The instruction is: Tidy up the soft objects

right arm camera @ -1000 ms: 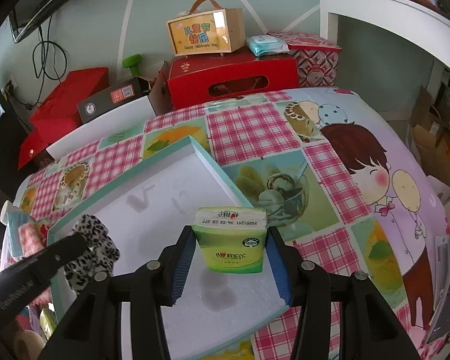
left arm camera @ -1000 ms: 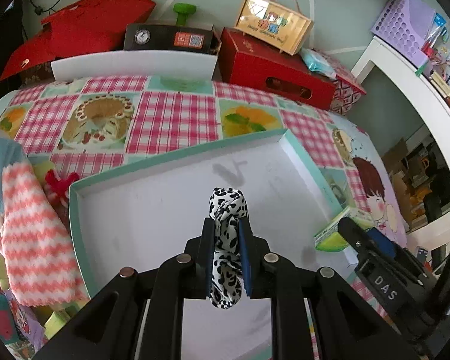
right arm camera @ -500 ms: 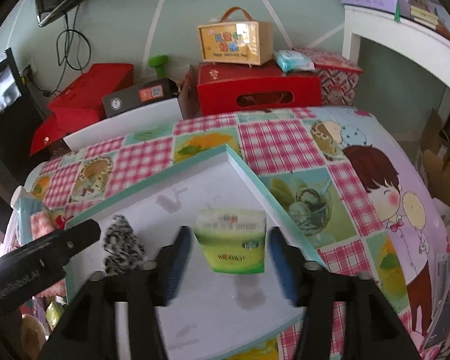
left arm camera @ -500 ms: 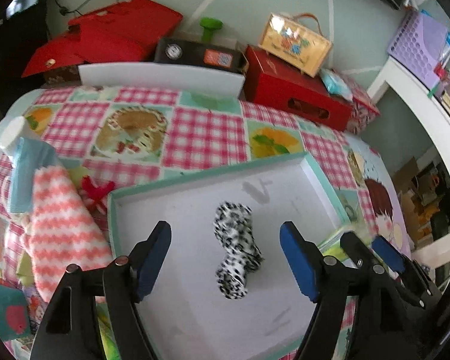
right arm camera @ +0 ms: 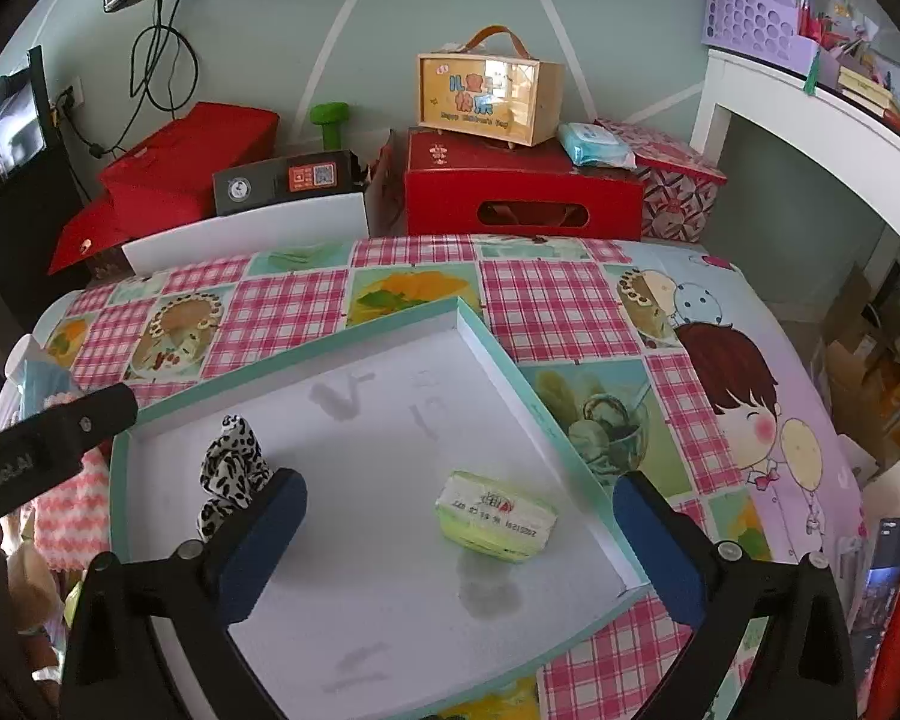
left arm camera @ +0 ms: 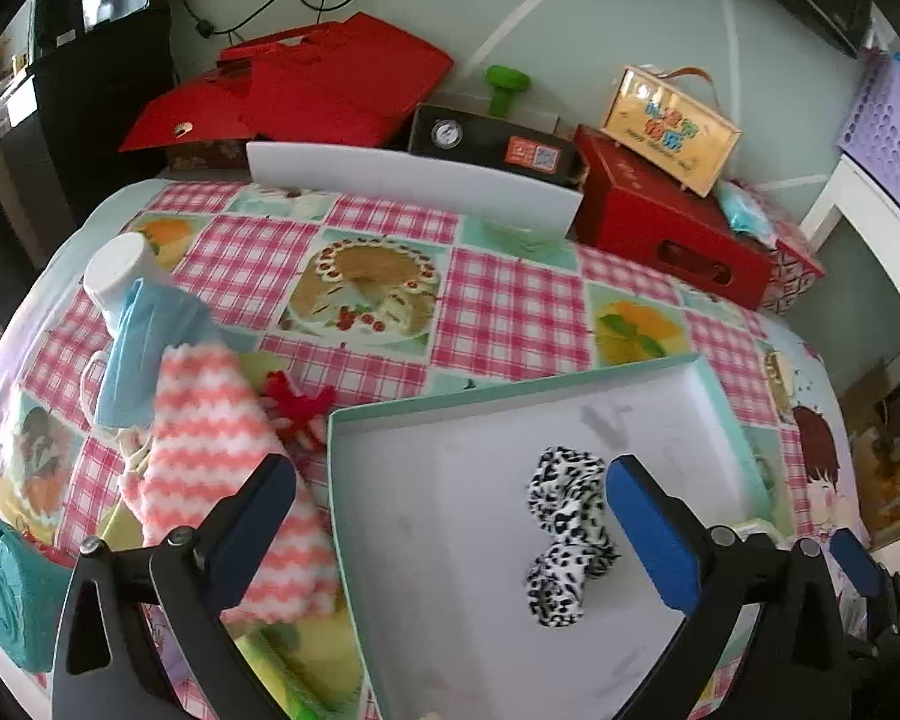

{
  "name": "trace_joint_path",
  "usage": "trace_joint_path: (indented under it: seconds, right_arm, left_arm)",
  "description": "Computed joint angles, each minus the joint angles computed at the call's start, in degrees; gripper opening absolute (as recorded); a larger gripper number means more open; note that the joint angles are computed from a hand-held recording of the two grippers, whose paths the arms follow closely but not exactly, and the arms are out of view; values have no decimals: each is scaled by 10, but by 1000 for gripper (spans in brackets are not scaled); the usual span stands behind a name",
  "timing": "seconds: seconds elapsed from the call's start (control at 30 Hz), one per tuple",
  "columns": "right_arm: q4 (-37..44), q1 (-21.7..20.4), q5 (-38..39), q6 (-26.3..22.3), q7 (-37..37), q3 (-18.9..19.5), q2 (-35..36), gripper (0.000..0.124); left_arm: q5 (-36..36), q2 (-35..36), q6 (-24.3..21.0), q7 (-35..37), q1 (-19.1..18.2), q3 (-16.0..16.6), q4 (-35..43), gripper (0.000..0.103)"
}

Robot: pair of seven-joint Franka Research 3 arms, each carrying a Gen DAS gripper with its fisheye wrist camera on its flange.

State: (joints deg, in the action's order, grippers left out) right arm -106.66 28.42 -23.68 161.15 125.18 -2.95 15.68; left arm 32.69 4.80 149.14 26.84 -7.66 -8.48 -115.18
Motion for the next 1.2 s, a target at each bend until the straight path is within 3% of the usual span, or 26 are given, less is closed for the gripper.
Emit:
trace_joint_path:
  seconds: [0.43,0.6,0.8,1.0,1.2]
  right_arm:
    - [13,-2,20,-32,-22,8,9,103]
    - [16,-1,20,-39,-23,7,11,103]
    - [18,-1,16,-51,-11,5,11,103]
    - [-5,-3,0,-2,39,-4,-2,103]
    - [-8,-3,-20,4,66,-8,-5,103]
  left_arm:
    - [14,0,-5,-18,-1,1,0,103]
    - [62,-3,1,-51,-4,4,-2,103]
    - [57,-6,42,-50,5,5,-17,103]
    - [77,-13,71,-64,7,7,-30,103]
    - [124,-25,93,-105,13,10,-45,103]
